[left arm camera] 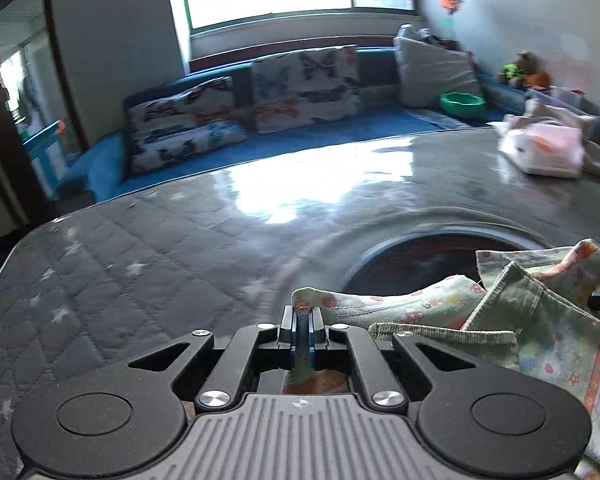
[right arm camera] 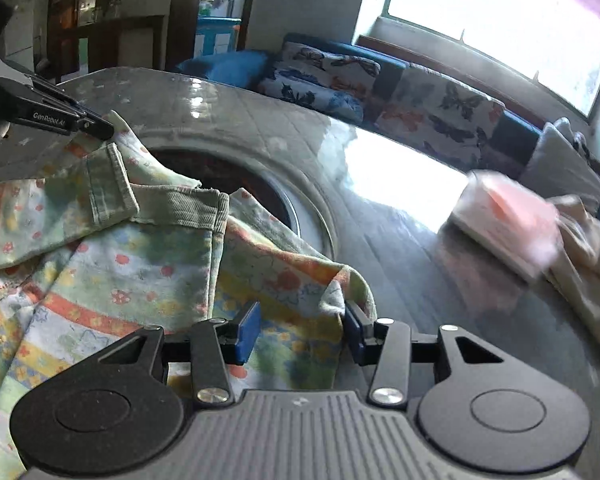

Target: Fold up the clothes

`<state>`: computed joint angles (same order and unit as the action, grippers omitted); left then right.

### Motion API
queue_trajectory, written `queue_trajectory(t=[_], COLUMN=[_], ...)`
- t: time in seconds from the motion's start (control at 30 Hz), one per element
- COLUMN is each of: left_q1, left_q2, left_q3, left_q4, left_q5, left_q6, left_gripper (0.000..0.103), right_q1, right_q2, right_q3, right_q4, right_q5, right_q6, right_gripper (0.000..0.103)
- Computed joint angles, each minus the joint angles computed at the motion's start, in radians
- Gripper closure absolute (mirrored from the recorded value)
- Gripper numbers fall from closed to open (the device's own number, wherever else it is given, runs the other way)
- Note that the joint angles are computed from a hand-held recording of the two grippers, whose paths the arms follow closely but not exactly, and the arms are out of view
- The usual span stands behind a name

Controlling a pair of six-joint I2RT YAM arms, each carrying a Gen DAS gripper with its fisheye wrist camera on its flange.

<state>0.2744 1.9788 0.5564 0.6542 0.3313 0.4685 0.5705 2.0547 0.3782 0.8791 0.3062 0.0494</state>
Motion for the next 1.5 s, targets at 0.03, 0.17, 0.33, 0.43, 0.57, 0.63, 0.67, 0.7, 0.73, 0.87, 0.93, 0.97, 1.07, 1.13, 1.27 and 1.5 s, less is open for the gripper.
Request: queue_trajectory(t=[0.03,0.17,0.33,0.43,0.57,0.63,0.67,0.7,0.73,0.87,0.93,0.97,1.07,1.13,1.27,1.5], left_q1=[0.006,0.042,0.107,0.159,0.158,0.114,0.081,0.045,0.016,-0.091,-0.11,-0.11,-0.092,-0.055,0.079,0.545], left_q2=[0.01,0.029,-0.035,-0.118,-0.228,-0.258,-0.257,-0.247,-0.229,-0.141,-0.108,-0.102,-0.101,-0.115,-0.217,-0.421], left_q3=[0.02,0.067,0.025,-0.036,-0.128,-0.169,-0.19,-0.21,-0.217,-0.226,-0.218,-0.218,-0.201,-0.187,-0.212,-0.223], left_q4=[-0.019,-0.085,-0.102,-0.146,-0.265,-0.288,-0.263,-0.219,-0.185,-0.055,-0.029,-0.022,-0.05,-0.097,-0.138,-0.334], left_q5=[-0.007,0.018,0.096,0.184,0.271,0.268,0.247,0.228,0.206,0.101,0.076,0.079,0.105,0.146,0.248,0.512], left_q6=[-0.005,0.005,0.01,0.05,0.179,0.213,0.21,0.195,0.174,0.11,0.098,0.096,0.09,0.087,0.051,0.087], left_gripper=[0.097,0.09,0.08,0.079,0.079,0.079,0.079,0.078,0.076,0.073,0.072,0.072,0.089,0.1,0.102,0.102], right_q1=[0.0,0.019,0.026,0.037,0.103,0.134,0.147,0.152,0.155,0.174,0.188,0.196,0.213,0.225,0.25,0.307], right_q2=[0.0,-0.044,-0.114,-0.101,-0.092,-0.098,-0.1,-0.102,-0.105,-0.134,-0.147,-0.154,-0.164,-0.167,-0.173,-0.112], right_q3=[0.02,0.042,0.055,0.075,0.085,0.089,0.092,0.092,0.088,0.06,0.048,0.042,0.034,0.036,0.041,0.121], right_q4=[-0.022,-0.055,-0.135,-0.147,-0.161,-0.175,-0.182,-0.186,-0.187,-0.188,-0.189,-0.19,-0.193,-0.2,-0.208,-0.245], right_q5=[-0.001,-0.005,-0.12,-0.151,-0.126,-0.104,-0.093,-0.087,-0.087,-0.078,-0.071,-0.068,-0.06,-0.052,-0.047,-0.055], right_q6=[0.002,0.025,0.078,0.104,0.103,0.12,0.13,0.141,0.146,0.158,0.158,0.158,0.159,0.159,0.162,0.178], right_gripper=[0.059,0.06,0.063,0.063,0.064,0.064,0.064,0.064,0.064,0.064,0.064,0.064,0.064,0.064,0.064,0.066])
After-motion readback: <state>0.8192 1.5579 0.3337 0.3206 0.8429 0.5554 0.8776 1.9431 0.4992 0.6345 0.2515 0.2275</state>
